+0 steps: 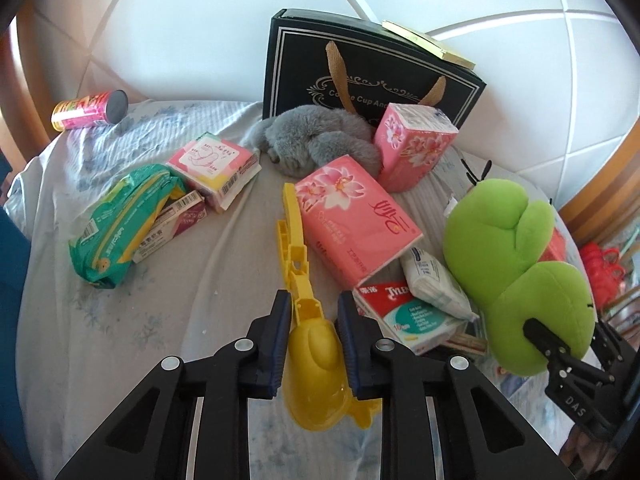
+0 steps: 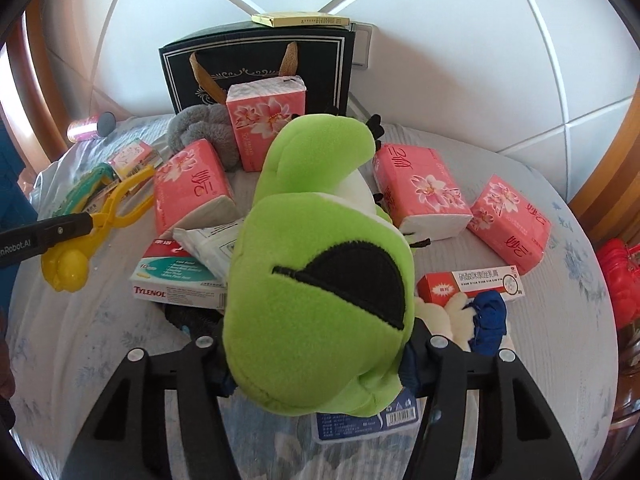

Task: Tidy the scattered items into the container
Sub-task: 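Grasp the yellow clamp toy with left gripper while right gripper grasps the green plush frog, then lift the yellow clamp and green frog and carry both toward the blue crate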

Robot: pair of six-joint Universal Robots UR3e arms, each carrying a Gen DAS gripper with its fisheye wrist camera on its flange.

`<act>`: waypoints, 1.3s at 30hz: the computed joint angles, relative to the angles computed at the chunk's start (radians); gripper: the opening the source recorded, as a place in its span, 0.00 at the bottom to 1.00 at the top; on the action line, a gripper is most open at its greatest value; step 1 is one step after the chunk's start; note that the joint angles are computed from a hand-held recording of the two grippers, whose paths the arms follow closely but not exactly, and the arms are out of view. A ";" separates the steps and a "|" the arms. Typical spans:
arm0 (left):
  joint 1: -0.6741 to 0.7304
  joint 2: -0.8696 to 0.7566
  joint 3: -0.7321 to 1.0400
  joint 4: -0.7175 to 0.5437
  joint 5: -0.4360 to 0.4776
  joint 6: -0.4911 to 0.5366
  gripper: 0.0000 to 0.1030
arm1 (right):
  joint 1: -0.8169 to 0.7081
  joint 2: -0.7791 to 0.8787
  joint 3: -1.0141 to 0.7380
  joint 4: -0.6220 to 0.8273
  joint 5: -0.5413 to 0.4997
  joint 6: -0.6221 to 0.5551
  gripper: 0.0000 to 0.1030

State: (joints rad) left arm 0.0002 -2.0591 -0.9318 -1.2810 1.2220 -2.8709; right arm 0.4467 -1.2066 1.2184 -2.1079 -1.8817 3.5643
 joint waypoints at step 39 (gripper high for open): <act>-0.016 0.409 -0.795 0.181 0.192 0.083 0.73 | 0.237 -0.343 0.181 0.241 -0.041 0.275 0.55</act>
